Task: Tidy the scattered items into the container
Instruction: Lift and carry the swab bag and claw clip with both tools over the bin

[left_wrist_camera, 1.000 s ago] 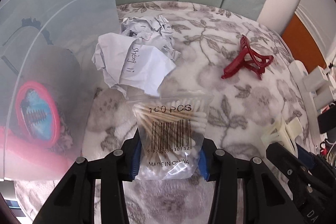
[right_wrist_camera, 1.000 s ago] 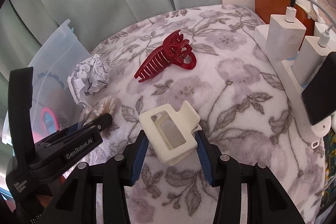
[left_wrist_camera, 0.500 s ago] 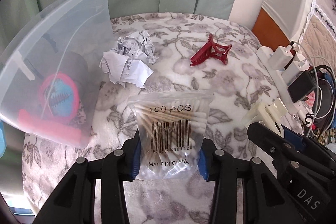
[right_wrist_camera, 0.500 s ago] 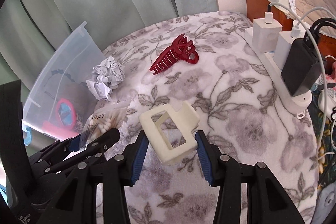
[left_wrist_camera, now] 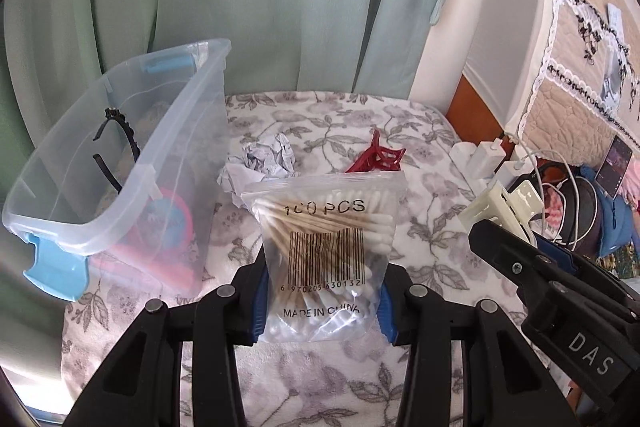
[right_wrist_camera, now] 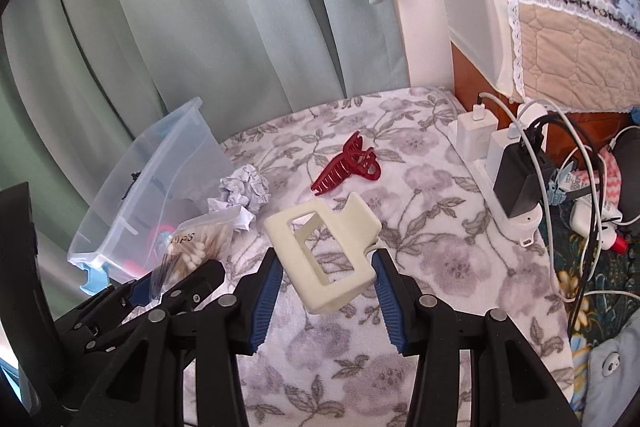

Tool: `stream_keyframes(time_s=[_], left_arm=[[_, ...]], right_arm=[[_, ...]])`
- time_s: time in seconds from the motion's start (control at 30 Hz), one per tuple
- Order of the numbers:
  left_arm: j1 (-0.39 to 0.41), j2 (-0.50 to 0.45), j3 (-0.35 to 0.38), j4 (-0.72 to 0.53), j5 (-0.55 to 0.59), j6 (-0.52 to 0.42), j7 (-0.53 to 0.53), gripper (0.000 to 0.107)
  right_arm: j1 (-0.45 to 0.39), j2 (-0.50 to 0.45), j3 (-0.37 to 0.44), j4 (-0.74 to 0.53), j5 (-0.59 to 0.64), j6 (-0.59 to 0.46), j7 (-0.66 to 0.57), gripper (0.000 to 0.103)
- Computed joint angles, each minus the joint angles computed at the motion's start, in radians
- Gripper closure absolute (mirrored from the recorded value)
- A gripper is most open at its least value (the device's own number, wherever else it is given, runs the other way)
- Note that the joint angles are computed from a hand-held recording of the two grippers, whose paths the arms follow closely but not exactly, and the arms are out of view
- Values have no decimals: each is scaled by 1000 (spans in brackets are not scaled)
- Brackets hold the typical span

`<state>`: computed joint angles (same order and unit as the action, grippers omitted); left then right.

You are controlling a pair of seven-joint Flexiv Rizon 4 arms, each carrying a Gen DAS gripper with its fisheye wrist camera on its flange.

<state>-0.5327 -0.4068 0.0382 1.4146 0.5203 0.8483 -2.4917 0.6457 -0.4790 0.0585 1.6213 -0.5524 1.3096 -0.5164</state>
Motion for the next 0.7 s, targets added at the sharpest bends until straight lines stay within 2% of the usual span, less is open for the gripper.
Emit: stream_keyframes(time_s=[0.27,0.7], left_arm=[[5,68,12,33,62,39,-51,62],[67,177,-5,90,156,68,-148,62]], right_arm=[[56,40,-74,5,-135,38,115,53],[77,23,-73,-96,-241,56,152,54]])
